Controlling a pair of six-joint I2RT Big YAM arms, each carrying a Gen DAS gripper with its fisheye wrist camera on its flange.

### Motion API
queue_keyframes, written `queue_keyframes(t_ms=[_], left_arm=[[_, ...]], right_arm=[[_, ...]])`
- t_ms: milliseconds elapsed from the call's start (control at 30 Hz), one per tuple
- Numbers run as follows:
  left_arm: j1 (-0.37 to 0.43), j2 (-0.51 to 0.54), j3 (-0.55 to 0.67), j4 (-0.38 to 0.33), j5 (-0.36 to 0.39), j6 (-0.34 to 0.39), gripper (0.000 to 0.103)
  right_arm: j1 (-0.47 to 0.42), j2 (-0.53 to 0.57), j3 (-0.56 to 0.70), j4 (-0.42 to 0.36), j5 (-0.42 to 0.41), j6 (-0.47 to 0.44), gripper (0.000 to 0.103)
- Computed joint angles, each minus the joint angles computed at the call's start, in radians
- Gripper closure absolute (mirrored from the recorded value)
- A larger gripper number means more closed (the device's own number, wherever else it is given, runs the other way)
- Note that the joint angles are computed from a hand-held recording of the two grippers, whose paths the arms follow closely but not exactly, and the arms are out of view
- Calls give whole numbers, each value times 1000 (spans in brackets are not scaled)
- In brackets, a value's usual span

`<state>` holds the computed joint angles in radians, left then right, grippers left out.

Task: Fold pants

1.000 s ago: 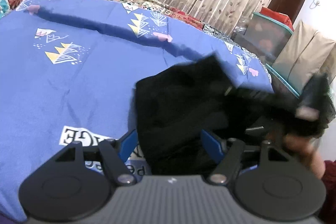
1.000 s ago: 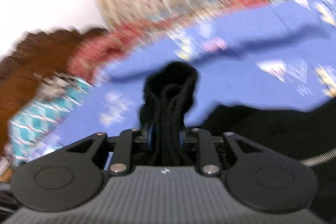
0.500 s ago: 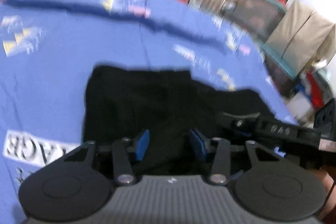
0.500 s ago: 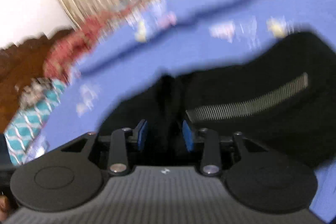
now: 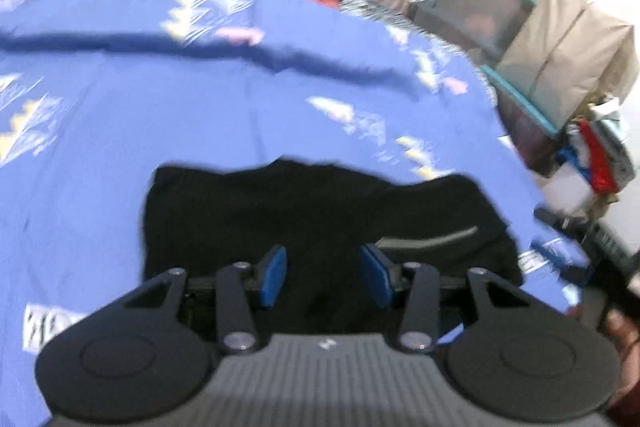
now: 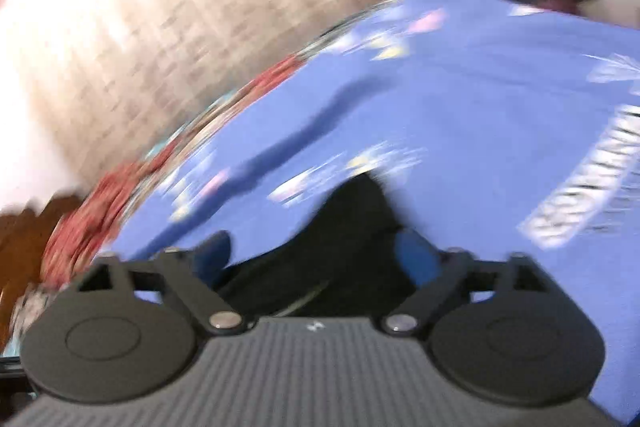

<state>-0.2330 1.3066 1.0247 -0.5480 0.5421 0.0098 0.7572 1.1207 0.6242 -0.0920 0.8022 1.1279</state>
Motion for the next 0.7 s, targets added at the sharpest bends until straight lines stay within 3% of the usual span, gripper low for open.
queue_keyframes(t_ms=[67, 200, 267, 300, 400, 467, 600, 667, 700], left_arm=[[-38, 26, 53, -17, 8, -15, 54], [-120, 112, 189, -97, 47, -65, 42], [-171, 167, 273, -150, 57, -64, 38], [-203, 191, 311, -169, 37, -59, 36], [-288, 253, 415, -238, -19, -39, 28], [-344, 300, 480, -294, -37, -25, 24], [-428, 377, 585, -409, -110, 29, 21], [-463, 388, 595, -429, -203, 73, 28], [-471, 382, 582, -417, -237, 89, 54]], right_arm=[[-38, -36, -45, -32, -45, 110, 7], [-124, 3, -100, 97, -256, 112, 10], [-132, 27, -78, 75, -296, 69, 52], [-135, 35, -63, 54, -320, 55, 80], [-90, 20, -34, 23, -269, -6, 85], [-39, 36, 22, -30, -196, -111, 85], [24, 60, 76, -59, -124, -247, 85], [56, 65, 75, -57, -94, -282, 85], [63, 69, 84, -51, -91, -300, 85]])
